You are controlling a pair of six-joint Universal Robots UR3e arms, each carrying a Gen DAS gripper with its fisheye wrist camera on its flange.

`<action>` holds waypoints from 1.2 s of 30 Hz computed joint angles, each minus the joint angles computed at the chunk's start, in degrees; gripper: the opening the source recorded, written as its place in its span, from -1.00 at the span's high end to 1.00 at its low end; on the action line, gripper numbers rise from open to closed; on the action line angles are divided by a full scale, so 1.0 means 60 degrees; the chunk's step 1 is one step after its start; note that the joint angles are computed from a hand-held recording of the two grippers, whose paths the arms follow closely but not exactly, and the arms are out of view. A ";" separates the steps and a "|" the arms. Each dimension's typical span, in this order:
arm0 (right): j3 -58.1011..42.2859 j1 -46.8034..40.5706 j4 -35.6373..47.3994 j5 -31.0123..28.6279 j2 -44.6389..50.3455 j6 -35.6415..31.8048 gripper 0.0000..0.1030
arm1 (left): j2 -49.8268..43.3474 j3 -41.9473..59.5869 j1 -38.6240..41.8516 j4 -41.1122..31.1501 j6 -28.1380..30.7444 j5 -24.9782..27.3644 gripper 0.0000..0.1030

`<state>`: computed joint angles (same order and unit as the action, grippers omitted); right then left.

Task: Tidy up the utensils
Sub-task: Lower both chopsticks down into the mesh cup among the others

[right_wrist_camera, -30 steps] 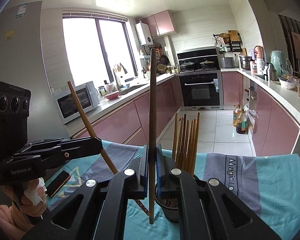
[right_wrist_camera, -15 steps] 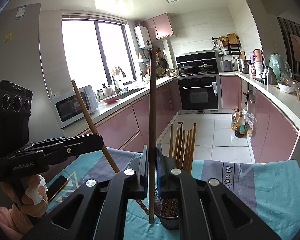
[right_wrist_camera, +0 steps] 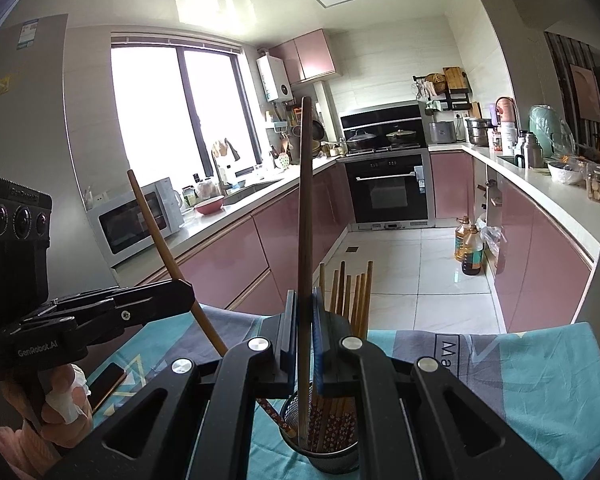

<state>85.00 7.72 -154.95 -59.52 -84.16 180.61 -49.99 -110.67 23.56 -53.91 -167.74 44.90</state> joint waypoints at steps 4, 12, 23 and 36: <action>-0.0092 0.0065 -0.0007 -0.0136 0.0103 0.0048 0.88 | 0.0261 0.0119 0.0404 -0.0622 0.0298 -0.0404 0.85; -0.0448 0.0047 0.0155 -0.0189 0.0367 0.0110 0.88 | 0.0321 0.0195 0.0370 -0.0801 0.0325 -0.0369 0.85; -0.0339 0.0079 0.0143 -0.0244 0.0391 0.0114 0.88 | -0.0926 0.0863 -0.0521 0.0118 -0.0249 0.0449 0.85; -0.0479 0.0009 0.0310 -0.0236 0.0660 0.0081 0.88 | -0.2151 0.1525 -0.1719 0.0795 -0.0821 0.1597 0.85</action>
